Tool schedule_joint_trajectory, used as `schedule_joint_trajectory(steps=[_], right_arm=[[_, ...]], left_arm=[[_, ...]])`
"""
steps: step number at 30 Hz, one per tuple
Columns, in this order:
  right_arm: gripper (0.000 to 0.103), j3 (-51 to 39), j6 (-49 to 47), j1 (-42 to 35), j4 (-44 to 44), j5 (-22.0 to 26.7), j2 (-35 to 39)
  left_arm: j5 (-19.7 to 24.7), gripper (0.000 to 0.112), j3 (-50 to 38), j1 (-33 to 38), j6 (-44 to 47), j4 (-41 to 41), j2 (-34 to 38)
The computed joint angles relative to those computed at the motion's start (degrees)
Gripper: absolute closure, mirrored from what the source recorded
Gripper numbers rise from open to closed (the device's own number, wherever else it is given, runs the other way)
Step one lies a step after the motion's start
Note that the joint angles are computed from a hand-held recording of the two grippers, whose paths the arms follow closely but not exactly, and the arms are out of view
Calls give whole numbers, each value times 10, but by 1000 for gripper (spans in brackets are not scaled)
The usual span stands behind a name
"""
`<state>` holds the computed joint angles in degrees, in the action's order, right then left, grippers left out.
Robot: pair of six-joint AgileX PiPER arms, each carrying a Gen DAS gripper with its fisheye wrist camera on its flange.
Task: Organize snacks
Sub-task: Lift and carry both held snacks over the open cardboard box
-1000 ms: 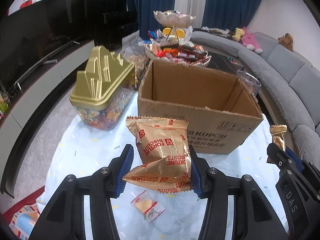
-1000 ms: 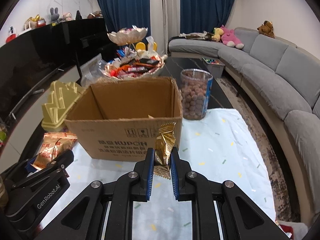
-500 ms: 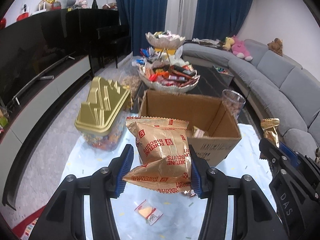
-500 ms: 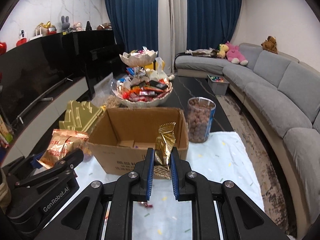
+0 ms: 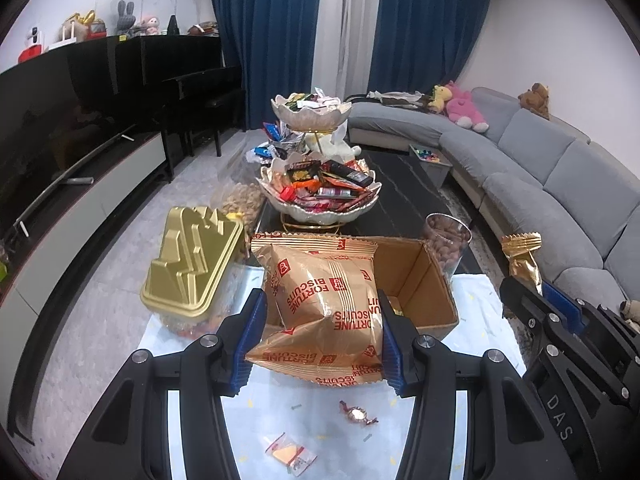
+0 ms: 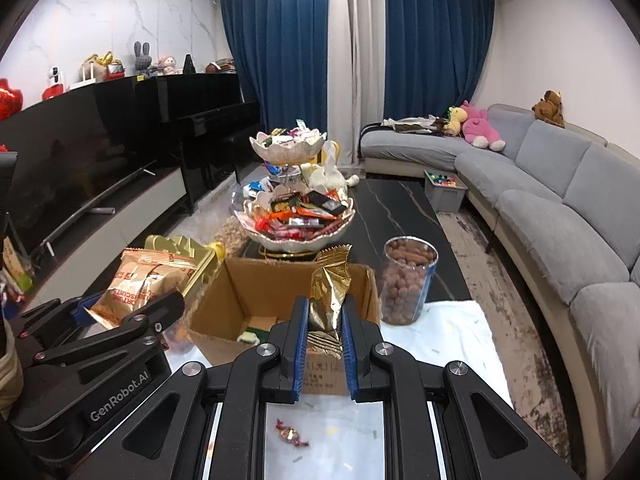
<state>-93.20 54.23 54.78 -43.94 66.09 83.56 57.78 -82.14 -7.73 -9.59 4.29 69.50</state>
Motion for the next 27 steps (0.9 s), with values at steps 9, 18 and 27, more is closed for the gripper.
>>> schedule_joint_trajectory(steps=[9,18,27], right_arm=[[86,-50,-74,-56,44,-36,38],[86,-79,-144,-122,114,-85,90],[86,-113,-199,-164,167,-102,141]], left_arm=[[-11,61,-51,14,41,-23,62],[-27,61,-79,35,77,-56,132],[-49,61,-84,42,87,-66,183]])
